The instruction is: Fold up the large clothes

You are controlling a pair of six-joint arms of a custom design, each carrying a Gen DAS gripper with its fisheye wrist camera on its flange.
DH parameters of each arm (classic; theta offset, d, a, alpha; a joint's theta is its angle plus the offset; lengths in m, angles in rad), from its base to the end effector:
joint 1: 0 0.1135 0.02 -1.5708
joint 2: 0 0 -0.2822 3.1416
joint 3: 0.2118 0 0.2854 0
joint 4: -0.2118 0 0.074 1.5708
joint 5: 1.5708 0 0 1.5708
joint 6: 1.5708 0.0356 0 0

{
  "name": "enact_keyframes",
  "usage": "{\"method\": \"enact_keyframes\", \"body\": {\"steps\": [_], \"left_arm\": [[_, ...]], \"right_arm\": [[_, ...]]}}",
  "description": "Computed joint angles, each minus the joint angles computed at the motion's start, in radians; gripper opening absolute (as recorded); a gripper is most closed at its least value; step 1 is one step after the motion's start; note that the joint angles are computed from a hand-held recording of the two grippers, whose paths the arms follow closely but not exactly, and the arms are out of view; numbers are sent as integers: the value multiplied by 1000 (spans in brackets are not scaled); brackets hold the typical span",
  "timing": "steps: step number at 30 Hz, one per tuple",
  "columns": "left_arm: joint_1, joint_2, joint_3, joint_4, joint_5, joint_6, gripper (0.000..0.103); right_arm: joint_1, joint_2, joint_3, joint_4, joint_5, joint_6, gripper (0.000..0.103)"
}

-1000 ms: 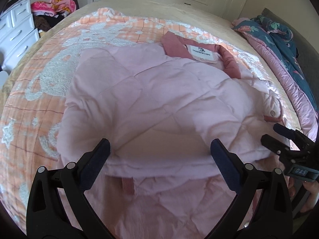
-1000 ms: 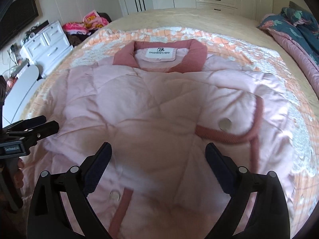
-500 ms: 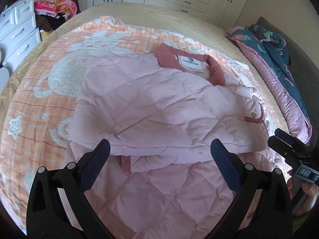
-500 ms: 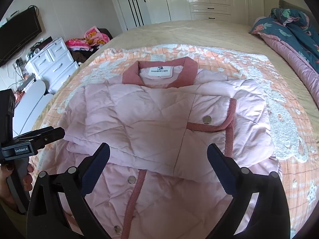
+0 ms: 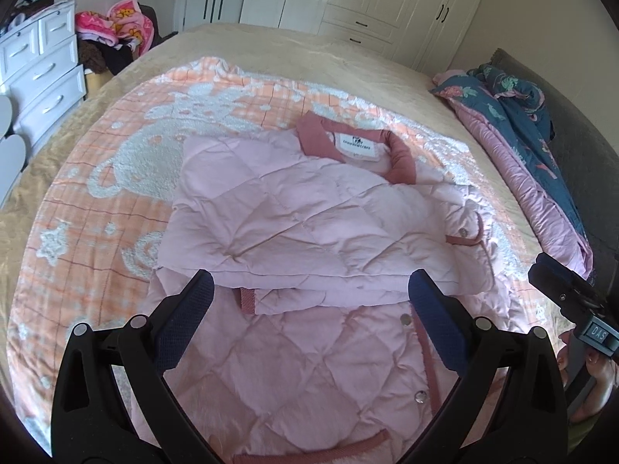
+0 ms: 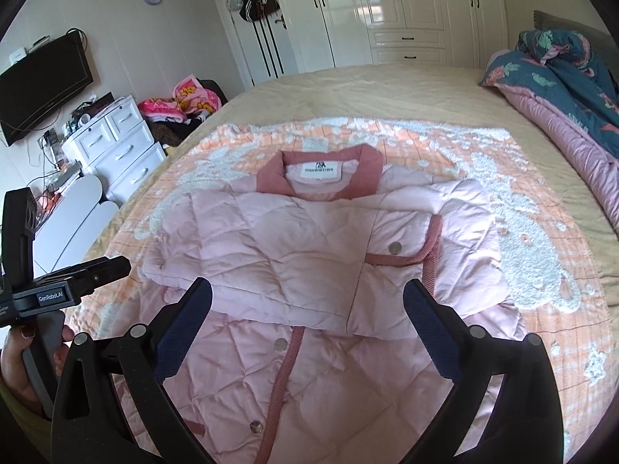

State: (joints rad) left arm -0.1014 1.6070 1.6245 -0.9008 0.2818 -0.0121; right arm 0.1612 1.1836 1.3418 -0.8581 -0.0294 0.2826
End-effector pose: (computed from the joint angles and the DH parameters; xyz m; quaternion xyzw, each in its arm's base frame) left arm 0.3739 -0.0480 0.3768 0.0889 0.9291 -0.1509 0.3256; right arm 0.2598 0.0433 0.4074 0.0488 0.9053 0.1058 0.4085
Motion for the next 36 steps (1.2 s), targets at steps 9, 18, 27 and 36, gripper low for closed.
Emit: {"method": "enact_keyframes", "body": {"steps": [9, 18, 27, 36], "left_arm": [[5, -87, -13, -24, 19, 1, 95], [14, -161, -27, -43, 25, 5, 95], [3, -249, -44, -73, 13, 22, 95], [-4, -339, -89, -93, 14, 34, 95]], "right_arm": [[41, -69, 50, -67, 59, 6, 99], [95, -123, 95, -131, 118, 20, 99], [154, -171, 132, -199, 174, 30, 99], [259, -228, 137, -259, 260, 63, 99]]}}
